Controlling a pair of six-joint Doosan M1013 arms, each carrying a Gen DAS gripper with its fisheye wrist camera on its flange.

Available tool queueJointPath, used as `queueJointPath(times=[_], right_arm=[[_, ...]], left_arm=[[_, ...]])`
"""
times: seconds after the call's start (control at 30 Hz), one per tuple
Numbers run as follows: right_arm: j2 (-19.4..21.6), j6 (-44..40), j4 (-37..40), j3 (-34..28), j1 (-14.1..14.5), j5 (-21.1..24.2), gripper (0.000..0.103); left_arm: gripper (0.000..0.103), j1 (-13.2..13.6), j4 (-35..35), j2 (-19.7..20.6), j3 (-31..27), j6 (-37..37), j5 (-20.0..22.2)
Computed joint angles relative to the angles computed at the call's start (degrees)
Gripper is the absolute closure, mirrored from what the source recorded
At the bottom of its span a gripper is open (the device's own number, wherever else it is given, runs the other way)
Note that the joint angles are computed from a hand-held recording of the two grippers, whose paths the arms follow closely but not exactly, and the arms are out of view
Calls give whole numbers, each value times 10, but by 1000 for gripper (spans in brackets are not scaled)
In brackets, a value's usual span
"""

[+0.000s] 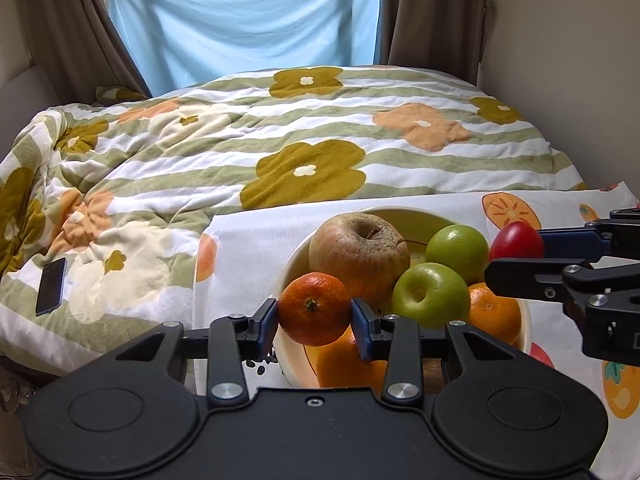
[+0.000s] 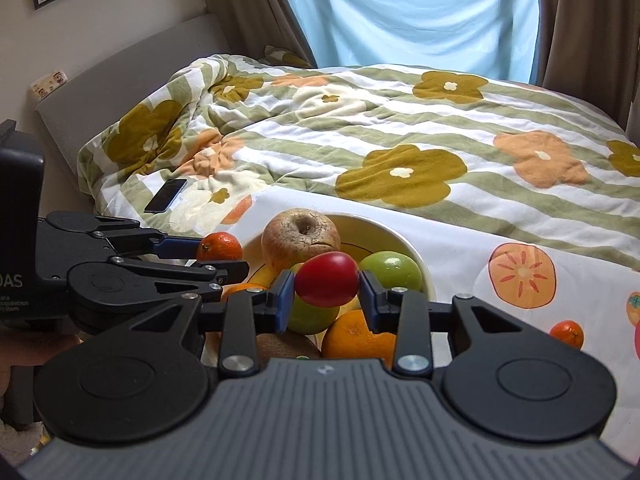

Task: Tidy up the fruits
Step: 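Carry the mandarin and tomato into the bowl and open both tools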

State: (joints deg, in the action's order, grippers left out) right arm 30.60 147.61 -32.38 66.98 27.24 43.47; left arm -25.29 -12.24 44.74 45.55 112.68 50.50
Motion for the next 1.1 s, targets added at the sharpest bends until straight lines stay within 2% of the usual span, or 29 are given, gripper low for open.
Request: queueJointPath(times=[0.13,0.23,0.27,0.3,0.33,0.37,0.4,0.67,1.1], right_arm=[[7,8,-6,-10,1,15,53],[10,16,-11,-16,2,23,53],[11,18,-12,-18,2,26,53],[12,20,-13,-20,2,29,53],[13,22,-14,-21,1,31,53],[14,23,-15,-22,1,33,53],[15,24,-16,-24,1,35,53],[25,16,-15,-42,0,50,53],[55,3,-7,-72,-13,48,53]], left_arm=[[60,4,-13,21,-33,-2,34],[59,6,-20,26,-41,8,44],[56,7,-23,28,-45,10,48],[49,8,-30,31,-51,14,52],[30,9,-35,29,-49,16,48],[16,10,-41,26,-43,20,38],[13,11,-46,21,-34,24,25],[12,19,-66,13,-26,30,22],[12,24,-87,6,-15,50,13]])
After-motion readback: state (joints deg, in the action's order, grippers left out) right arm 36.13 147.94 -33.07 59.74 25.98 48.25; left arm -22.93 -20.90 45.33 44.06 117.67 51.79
